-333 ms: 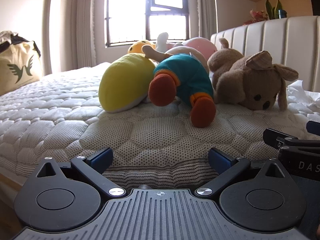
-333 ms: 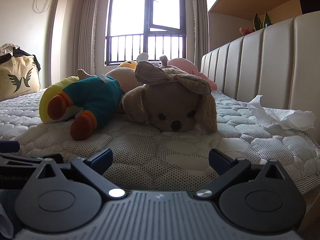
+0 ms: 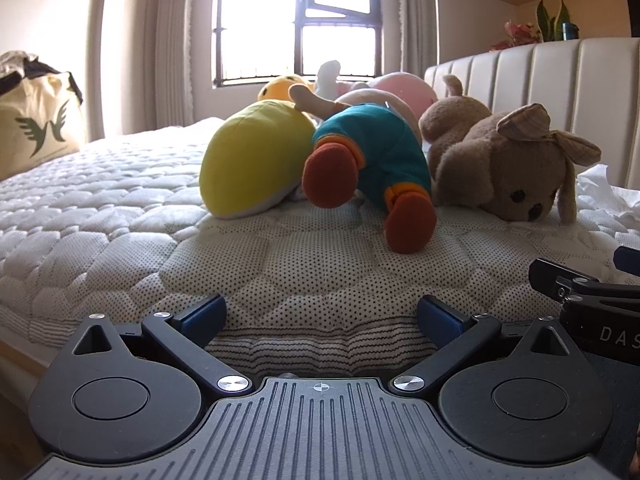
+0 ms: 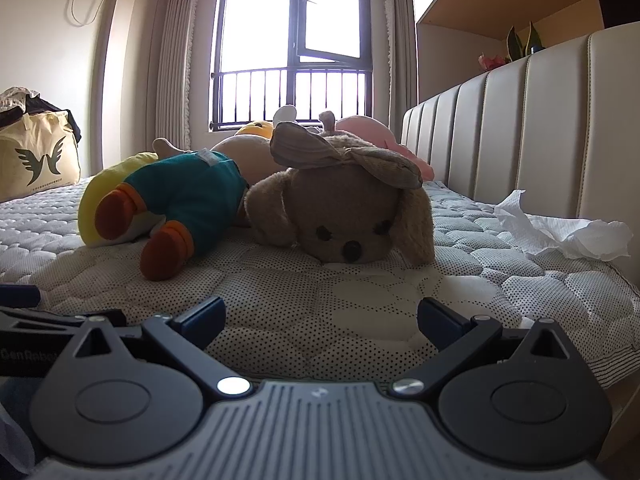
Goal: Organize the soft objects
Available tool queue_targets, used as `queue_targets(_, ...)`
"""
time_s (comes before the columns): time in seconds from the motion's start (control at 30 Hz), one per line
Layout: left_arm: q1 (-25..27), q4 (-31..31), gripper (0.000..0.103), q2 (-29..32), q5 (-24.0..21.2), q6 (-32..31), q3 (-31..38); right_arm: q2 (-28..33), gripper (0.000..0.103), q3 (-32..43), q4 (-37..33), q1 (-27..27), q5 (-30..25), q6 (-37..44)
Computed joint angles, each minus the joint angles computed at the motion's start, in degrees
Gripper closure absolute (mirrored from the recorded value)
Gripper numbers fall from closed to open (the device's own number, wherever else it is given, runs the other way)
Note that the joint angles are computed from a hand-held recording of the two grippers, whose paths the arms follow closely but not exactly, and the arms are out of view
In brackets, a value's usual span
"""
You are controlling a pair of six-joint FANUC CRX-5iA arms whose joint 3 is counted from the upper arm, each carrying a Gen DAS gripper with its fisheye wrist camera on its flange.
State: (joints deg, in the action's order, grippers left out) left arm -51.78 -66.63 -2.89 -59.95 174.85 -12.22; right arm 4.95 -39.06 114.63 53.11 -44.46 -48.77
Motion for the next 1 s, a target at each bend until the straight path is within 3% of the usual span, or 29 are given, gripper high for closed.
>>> queue_targets(1.0,0.9,0.9,0.0,-0.4,1.2,0.4,-0.4,0.2,0.0,0.0,-0.3,0.3,-0.6,0.2)
